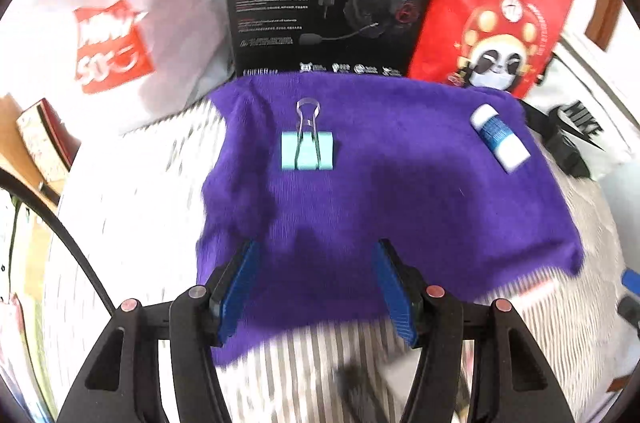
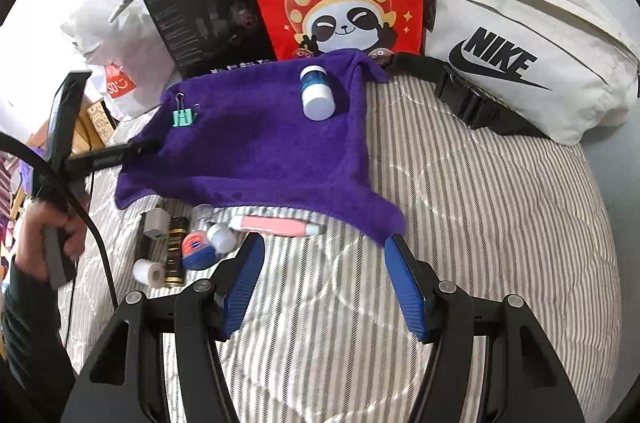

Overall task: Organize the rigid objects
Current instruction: 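Open the left tool, release the clip, and move toward the black tube, then grasp the black tube with the left tool while the right tool grasps the pink tube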

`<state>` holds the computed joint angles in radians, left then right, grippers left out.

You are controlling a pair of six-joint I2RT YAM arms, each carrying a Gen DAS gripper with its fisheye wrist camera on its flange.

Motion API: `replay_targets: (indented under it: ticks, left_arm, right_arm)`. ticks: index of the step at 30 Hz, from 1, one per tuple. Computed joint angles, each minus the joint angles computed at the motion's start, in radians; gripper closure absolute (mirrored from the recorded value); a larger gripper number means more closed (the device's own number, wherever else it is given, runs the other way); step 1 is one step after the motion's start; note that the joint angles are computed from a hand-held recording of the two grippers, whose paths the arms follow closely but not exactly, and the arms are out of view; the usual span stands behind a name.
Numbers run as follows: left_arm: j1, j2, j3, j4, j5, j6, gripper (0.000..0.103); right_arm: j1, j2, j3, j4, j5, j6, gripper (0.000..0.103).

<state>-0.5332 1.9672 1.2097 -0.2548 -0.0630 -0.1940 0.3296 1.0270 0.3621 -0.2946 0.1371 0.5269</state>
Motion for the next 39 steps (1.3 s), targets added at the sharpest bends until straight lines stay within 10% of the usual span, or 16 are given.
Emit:
replay_targets:
  ticks: [8,26,29,32,39]
  left_arm:
    - [-0.021,-0.145,-0.276,0.053,0.035,-0.060,0.046]
    - [-0.042,-0.139,-0.356,0.099,-0.053,-0.030,0.043]
    - [-0.052,-0.133,-0.366,0.143,-0.048,0.002,0.048]
    - [-0.065,-0.137,-0.378,0.187,-0.017,0.044,0.079]
    - [-0.065,-0.129,-0.389,0.242,0.006,0.084,0.080]
  right_arm:
    - [0.131,-0.078,-0.023,-0.063,0.068,0.094,0.041]
    - [0.231,-0.080,-0.070,-0.066,0.095,0.179,0.041]
    - [0.219,-0.055,-0.071,-0.041,0.085,0.169,0.041]
    - [0.212,-0.028,-0.071,-0.019,0.077,0.162,0.041]
    - [0.187,0.011,-0.081,0.010,0.064,0.152,0.041]
